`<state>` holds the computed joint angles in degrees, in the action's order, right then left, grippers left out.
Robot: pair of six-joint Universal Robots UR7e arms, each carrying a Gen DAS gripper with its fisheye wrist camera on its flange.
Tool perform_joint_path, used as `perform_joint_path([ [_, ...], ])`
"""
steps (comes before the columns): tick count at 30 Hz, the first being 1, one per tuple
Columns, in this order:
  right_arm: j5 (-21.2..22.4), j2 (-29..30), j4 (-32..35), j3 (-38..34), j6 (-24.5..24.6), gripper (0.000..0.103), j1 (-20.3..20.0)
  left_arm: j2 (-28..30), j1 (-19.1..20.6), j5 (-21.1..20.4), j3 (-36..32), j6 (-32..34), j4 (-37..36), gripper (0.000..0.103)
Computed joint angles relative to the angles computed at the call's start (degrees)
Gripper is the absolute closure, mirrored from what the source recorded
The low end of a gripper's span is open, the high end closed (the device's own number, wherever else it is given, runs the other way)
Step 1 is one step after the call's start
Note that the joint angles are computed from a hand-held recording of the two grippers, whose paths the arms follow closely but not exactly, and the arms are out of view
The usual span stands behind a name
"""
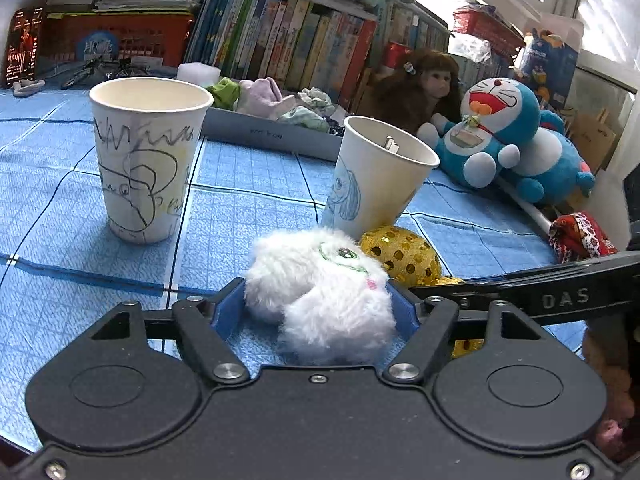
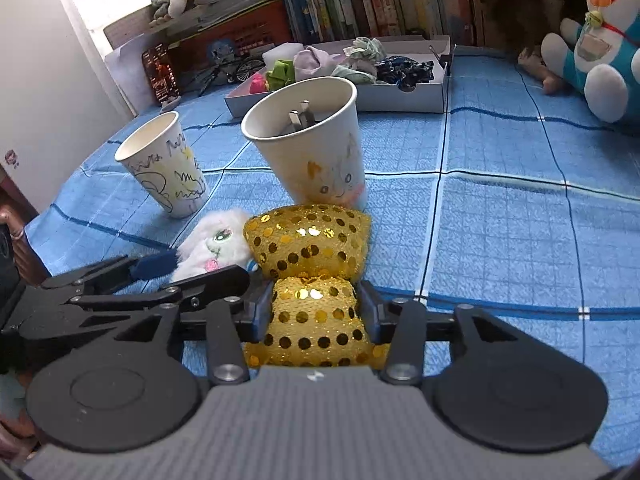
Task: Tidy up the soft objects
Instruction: 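Grasp the white fluffy plush with the left tool while the right tool grasps the gold sequined bow, then carry the white plush and gold bow into the white tray and open both tools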
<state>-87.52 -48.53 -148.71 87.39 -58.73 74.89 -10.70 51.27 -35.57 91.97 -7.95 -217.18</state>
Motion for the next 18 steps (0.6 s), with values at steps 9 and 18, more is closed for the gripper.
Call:
perform_joint_path([
  [9,1.22,-1.15,-3.16,2.88,0.09,0.057,0.08,-1.12,-1.21,0.42,1.44,2.12,-0.18,0.038],
  [18,6.08,-5.34,-2.50,6.03,-0.33,0.057,0.73,-3.63,-5.07,2.99,4.19,13.74,-7.72,0.037],
])
